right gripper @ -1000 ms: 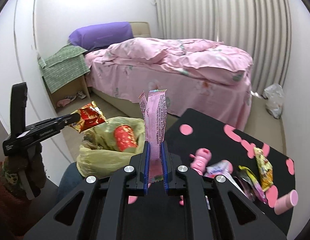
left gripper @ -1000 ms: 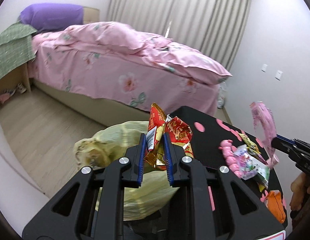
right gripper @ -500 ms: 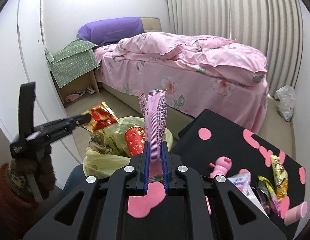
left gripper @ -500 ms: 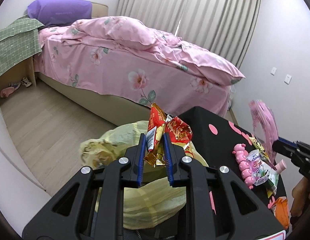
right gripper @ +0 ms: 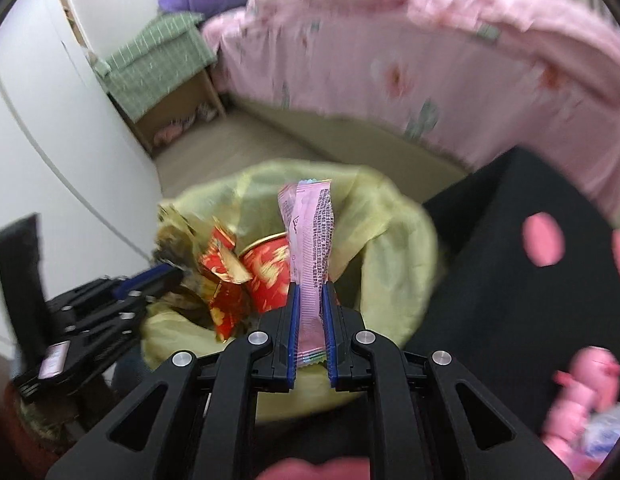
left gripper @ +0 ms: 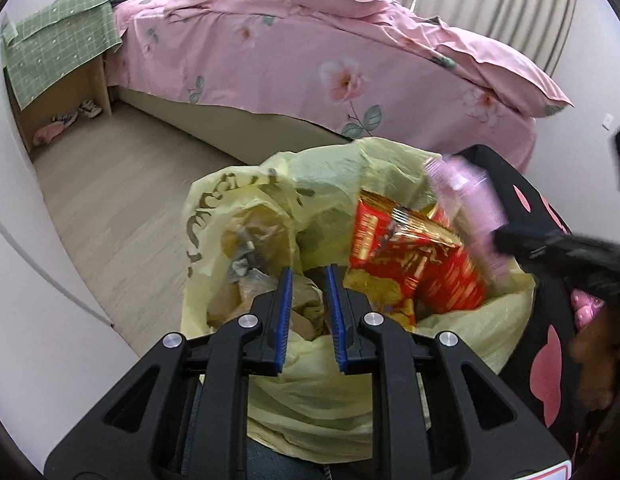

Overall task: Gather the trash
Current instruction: 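Carry both wrappers over the yellow bag and open both grippers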

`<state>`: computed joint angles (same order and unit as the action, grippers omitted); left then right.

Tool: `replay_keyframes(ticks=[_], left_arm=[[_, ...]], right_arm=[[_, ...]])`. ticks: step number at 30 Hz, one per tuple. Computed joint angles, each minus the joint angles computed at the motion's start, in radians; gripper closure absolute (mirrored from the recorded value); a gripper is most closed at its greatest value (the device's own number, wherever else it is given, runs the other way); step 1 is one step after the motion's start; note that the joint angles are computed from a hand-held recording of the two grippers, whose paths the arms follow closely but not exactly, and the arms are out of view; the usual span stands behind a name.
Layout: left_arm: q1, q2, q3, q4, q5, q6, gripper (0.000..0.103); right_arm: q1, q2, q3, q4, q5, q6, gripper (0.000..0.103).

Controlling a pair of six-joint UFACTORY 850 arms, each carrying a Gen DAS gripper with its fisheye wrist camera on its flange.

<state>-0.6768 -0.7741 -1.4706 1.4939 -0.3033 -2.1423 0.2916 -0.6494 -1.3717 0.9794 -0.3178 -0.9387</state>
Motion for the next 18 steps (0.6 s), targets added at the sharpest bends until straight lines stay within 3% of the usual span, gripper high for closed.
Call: replay_keyframes(ticks=[4, 6, 9, 12, 15, 18], left_arm=[[0.001, 0.004, 0.009, 0.098, 0.005, -0.095, 0.086], [0.001, 0.007, 0.013, 0.113, 0.009, -0.110, 0.086], [0.003, 0.012, 0.018, 0.178, 0.025, -0.178, 0.086], [0.007, 0.023, 0.029, 0.328, 0.043, -0.339, 0.086], [0.005, 0.046, 0.052, 0.513, 0.038, -0.536, 0.071], [-0.002, 0.058, 0.055, 0.619, 0.027, -0.626, 0.064]], right_arm=[[0.017, -0.102, -0.105, -0.160, -0.088, 0.163, 0.092], [0.027, -0.105, -0.106, -0.208, -0.077, 0.186, 0.092], [0.024, -0.075, -0.071, -0.137, -0.053, 0.101, 0.091], [0.027, -0.030, -0.017, -0.113, 0.004, 0.057, 0.088], [0.022, 0.013, 0.026, -0.113, 0.025, 0.047, 0.067], [0.007, 0.080, 0.084, -0.094, 0.058, 0.026, 0.067]])
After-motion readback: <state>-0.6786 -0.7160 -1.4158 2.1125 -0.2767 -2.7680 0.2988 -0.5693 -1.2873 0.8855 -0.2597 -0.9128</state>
